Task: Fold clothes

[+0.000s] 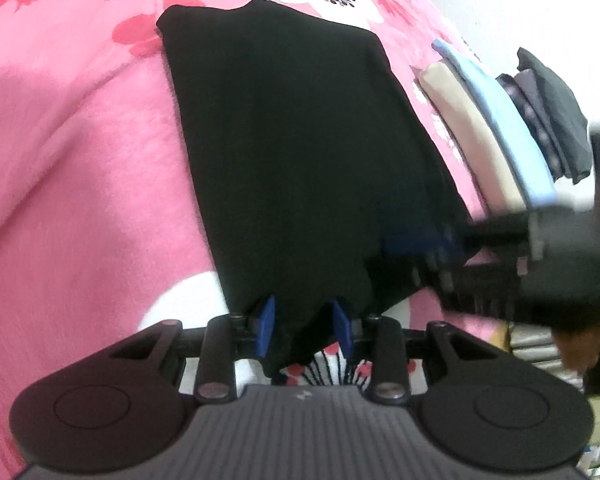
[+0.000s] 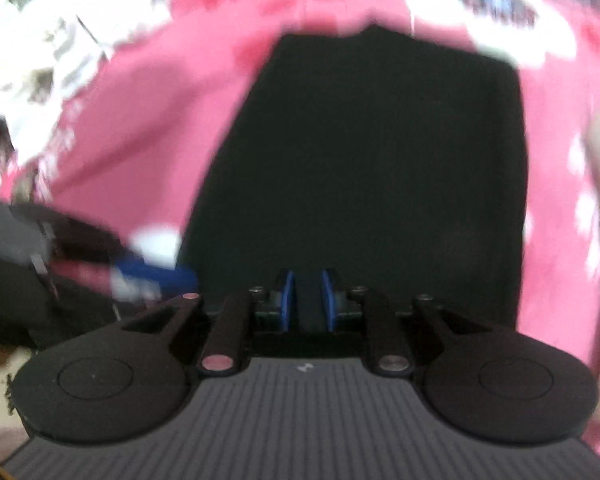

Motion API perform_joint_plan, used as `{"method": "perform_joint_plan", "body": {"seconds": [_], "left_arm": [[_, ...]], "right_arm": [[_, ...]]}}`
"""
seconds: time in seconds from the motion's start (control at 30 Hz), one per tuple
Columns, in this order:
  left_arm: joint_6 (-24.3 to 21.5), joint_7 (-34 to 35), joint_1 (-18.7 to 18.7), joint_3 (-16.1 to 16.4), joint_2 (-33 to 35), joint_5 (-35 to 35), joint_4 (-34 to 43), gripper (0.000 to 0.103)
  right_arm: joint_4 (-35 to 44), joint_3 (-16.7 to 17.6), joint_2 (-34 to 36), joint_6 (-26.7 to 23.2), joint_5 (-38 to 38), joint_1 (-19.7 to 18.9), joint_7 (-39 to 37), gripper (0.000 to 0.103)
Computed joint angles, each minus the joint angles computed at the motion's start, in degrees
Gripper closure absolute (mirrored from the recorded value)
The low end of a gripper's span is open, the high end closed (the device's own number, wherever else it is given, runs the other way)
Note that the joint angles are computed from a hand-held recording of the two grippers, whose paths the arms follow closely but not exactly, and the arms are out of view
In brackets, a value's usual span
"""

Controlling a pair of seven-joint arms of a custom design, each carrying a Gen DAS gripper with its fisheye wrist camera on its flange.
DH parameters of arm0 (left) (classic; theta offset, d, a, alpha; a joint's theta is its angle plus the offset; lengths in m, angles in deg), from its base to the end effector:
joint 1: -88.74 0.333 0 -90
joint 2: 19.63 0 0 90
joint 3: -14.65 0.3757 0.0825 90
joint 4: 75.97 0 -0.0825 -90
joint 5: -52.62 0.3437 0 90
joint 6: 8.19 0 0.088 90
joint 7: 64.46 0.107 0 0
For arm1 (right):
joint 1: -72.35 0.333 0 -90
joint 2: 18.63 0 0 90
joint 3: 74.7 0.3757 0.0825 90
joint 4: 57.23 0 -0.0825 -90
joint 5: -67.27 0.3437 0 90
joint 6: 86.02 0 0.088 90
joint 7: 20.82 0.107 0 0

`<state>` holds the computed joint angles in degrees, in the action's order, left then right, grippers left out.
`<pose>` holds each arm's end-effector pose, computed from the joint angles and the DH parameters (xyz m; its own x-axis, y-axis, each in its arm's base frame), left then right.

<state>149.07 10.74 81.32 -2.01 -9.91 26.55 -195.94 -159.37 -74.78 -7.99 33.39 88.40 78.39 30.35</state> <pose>0.5457 -0.2144 0.4792 0.1380 -0.8736 0.4666 -0.9202 -0.2874 -0.2659 0.5952 0.0803 0.5370 0.5903 -0.7806 -0.2054 -0.8003 -0.5330 -0.2745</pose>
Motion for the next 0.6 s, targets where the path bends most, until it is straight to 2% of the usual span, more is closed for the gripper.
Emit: {"method": "perform_joint_plan", "body": {"seconds": [0.17, 0.23, 0.4, 0.53, 0.6], "left_arm": [[0.3, 2.1, 0.7, -0.7, 0.5, -3.1, 0.1, 0.07], [0.3, 2.5, 0.8, -0.8, 0.6, -3.7, 0.1, 0.07], [-0.4, 0.7, -0.1, -0.2, 0.8, -1.2, 0.6, 0.07], [-1.0, -4.0, -1.3, 0.7, 1.1, 2.9, 1.2, 0.069], [-1.6, -5.5, -1.5, 0.9, 1.1, 4.9, 1.5, 0.069]], "right_arm": [[1.5, -1.5, -1.7, -6.9, -4.7, -0.7, 6.2, 0.089], [3.2, -1.3, -1.5, -6.0, -3.1, -1.1, 5.6, 0.089], [7.0, 0.1, 2.7, 0.1, 2.6, -1.4, 1.4, 0.089], [6.1, 0.0, 4.4, -0.3, 1.8, -1.3, 1.1, 0.09], [3.7, -0.8, 2.8, -2.0, -0.6, -1.6, 1.2, 0.09]]}}
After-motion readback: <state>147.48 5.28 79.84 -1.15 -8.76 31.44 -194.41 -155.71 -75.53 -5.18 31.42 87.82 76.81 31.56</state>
